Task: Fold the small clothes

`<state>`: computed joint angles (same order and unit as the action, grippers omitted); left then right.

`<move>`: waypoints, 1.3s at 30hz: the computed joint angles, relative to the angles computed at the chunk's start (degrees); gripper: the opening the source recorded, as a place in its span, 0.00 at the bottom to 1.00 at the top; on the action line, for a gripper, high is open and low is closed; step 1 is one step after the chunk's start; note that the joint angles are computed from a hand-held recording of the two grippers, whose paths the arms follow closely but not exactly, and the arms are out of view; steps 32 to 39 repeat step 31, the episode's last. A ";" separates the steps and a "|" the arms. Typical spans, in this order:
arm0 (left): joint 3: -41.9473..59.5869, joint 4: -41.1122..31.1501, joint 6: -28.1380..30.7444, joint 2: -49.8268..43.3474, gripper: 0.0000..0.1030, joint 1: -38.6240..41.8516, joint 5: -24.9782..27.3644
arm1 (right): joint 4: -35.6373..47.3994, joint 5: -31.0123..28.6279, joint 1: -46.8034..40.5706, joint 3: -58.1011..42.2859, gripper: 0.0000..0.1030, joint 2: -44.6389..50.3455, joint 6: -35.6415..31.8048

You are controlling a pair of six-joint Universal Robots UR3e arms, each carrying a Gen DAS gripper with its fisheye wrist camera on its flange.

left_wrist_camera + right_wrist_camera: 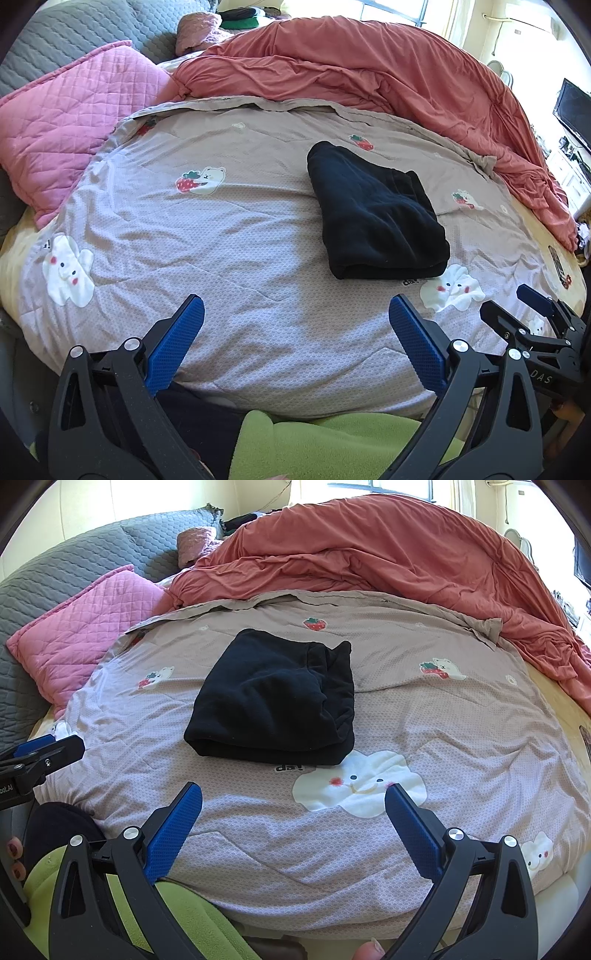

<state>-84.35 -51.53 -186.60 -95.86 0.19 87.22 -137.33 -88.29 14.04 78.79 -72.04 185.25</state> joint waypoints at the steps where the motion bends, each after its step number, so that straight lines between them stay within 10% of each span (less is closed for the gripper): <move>1: -0.02 0.00 -0.14 0.03 0.91 -0.06 0.11 | -0.05 -0.03 0.05 0.04 0.96 0.03 0.11; 19: 0.03 -2.22 -0.97 -0.15 0.91 0.90 -0.62 | -3.52 -1.01 -4.95 7.08 0.96 -4.36 5.04; 24: -1.24 -2.53 -1.58 0.32 0.91 5.21 -3.05 | -7.22 -2.54 -15.91 20.69 0.96 -12.28 8.98; 31: 2.71 -3.85 -1.48 -5.70 0.91 12.66 7.74 | -19.24 -15.57 -44.40 46.12 0.96 -20.63 7.38; 39: 2.71 -3.85 -1.48 -5.70 0.91 12.66 7.74 | -19.24 -15.57 -44.40 46.12 0.96 -20.63 7.38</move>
